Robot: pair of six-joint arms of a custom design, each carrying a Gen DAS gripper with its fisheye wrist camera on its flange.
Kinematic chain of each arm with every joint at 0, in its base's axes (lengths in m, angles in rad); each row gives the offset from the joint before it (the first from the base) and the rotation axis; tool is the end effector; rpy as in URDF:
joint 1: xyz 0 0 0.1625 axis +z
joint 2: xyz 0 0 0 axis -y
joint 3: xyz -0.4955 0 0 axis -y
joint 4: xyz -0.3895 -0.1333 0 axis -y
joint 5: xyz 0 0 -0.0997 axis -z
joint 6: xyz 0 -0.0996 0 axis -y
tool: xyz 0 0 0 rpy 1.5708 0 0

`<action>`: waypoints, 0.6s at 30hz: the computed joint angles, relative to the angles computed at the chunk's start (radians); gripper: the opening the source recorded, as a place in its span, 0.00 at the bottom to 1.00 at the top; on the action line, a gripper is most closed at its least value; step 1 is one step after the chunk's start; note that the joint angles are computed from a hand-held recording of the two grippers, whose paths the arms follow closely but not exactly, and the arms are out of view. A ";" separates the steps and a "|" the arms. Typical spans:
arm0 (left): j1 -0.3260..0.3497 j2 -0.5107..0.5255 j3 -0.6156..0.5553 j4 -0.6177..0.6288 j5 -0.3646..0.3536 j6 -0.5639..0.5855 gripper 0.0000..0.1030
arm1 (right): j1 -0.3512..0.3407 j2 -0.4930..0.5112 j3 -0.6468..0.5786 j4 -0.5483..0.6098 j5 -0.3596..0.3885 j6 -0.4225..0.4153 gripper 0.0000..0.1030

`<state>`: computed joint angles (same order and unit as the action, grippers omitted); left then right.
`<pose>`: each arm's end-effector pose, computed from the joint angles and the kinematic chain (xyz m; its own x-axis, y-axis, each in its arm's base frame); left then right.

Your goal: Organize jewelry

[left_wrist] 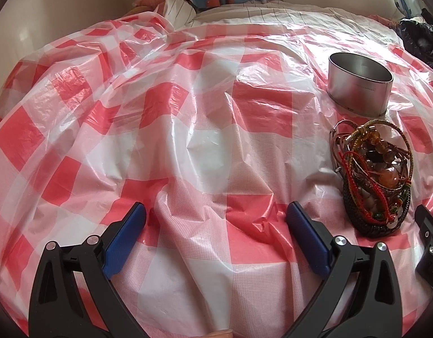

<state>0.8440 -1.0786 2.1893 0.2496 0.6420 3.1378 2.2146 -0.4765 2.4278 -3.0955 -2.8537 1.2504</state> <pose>-0.0548 -0.3823 0.1710 -0.5611 0.2701 -0.7824 0.6477 0.7318 -0.2119 0.2552 -0.2770 -0.0389 -0.5152 0.5375 0.6676 -0.1826 0.6923 -0.6982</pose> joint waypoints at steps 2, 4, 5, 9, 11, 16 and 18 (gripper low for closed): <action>0.002 -0.003 0.000 0.001 0.001 0.002 0.93 | 0.000 0.000 0.000 -0.002 0.000 -0.002 0.93; 0.001 -0.001 -0.001 0.002 0.002 -0.001 0.93 | 0.000 0.000 0.000 -0.003 0.000 -0.003 0.93; 0.001 -0.002 0.000 0.002 0.001 -0.001 0.93 | 0.000 0.000 0.000 -0.003 0.000 -0.003 0.93; 0.001 -0.002 0.000 0.002 0.001 0.000 0.93 | -0.001 0.000 -0.001 -0.003 0.000 -0.004 0.93; -0.002 0.003 0.000 0.001 0.000 -0.004 0.93 | -0.001 0.000 -0.001 -0.004 0.000 -0.005 0.93; -0.002 0.003 0.000 0.001 0.000 -0.004 0.93 | -0.001 0.000 -0.002 -0.002 0.000 -0.004 0.93; -0.002 0.002 0.001 0.001 -0.001 -0.004 0.93 | -0.001 0.000 -0.002 -0.002 0.000 -0.004 0.93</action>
<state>0.8417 -1.0763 2.1900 0.2507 0.6414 3.1334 2.2137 -0.4766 2.4260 -3.0977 -2.8535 1.2462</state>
